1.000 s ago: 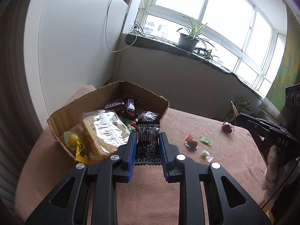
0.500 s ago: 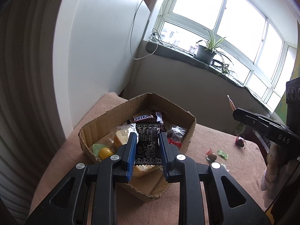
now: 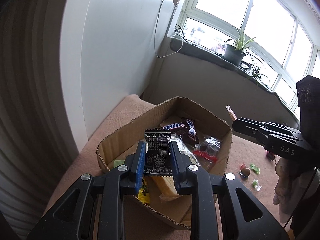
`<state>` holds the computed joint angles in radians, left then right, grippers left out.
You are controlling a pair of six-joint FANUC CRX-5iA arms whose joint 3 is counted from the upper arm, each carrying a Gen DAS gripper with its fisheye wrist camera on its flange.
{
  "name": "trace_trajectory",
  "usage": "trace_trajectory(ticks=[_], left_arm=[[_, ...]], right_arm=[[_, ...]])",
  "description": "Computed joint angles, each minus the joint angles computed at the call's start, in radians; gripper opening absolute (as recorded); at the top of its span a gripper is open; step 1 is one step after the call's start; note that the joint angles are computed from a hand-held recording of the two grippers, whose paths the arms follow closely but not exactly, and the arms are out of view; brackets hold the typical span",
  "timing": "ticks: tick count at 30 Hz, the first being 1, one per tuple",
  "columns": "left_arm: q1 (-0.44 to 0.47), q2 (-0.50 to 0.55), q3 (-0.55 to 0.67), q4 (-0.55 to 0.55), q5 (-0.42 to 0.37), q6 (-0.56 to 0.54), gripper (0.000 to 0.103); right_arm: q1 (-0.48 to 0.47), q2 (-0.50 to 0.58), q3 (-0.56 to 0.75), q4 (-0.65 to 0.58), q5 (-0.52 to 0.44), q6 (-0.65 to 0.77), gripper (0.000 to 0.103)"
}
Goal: Organize snacks
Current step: 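Carry the black and pink candies into the box with both tools and release, then move both open tools back over the remaining candies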
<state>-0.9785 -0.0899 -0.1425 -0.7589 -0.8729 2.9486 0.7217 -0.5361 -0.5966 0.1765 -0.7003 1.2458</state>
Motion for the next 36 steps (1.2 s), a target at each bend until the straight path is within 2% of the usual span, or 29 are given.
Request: trace_trajectory(ticks=[8, 10, 11, 13, 17, 19, 20, 21, 25, 28, 36], left_arm=[[0.02, 0.019, 0.013, 0.038, -0.006, -0.042, 0.023], [0.02, 0.022, 0.015, 0.041, -0.012, -0.044, 0.024], [0.021, 0.024, 0.017, 0.044, -0.016, -0.045, 0.03], [0.018, 0.023, 0.017, 0.038, -0.021, -0.036, 0.038], [0.012, 0.021, 0.021, 0.034, -0.026, -0.034, 0.038], [0.005, 0.02, 0.025, 0.026, -0.029, -0.029, 0.038], [0.001, 0.019, 0.027, 0.023, -0.031, -0.026, 0.038], [-0.003, 0.02, 0.031, 0.02, -0.032, -0.025, 0.038], [-0.024, 0.021, 0.043, 0.007, -0.035, -0.018, 0.038], [-0.044, 0.026, 0.055, -0.004, -0.037, -0.013, 0.038], [-0.083, 0.063, 0.093, -0.004, -0.012, -0.029, 0.038]], right_arm=[[-0.03, 0.047, 0.018, -0.035, 0.015, 0.025, 0.023], [-0.036, 0.053, 0.018, -0.028, 0.021, 0.021, 0.038], [-0.035, 0.048, 0.01, -0.015, 0.027, 0.009, 0.05], [-0.035, 0.031, -0.001, -0.001, 0.034, -0.005, 0.054], [-0.039, 0.002, -0.012, 0.01, 0.023, -0.017, 0.054], [-0.039, -0.021, -0.023, 0.027, 0.017, -0.035, 0.064], [-0.039, -0.038, -0.034, 0.04, 0.019, -0.051, 0.075], [-0.038, -0.057, -0.046, 0.056, 0.021, -0.07, 0.081], [-0.046, -0.124, -0.068, 0.082, -0.003, -0.106, 0.081], [-0.049, -0.185, -0.101, 0.135, -0.031, -0.16, 0.092], [-0.153, -0.353, -0.147, 0.123, -0.121, -0.173, 0.093]])
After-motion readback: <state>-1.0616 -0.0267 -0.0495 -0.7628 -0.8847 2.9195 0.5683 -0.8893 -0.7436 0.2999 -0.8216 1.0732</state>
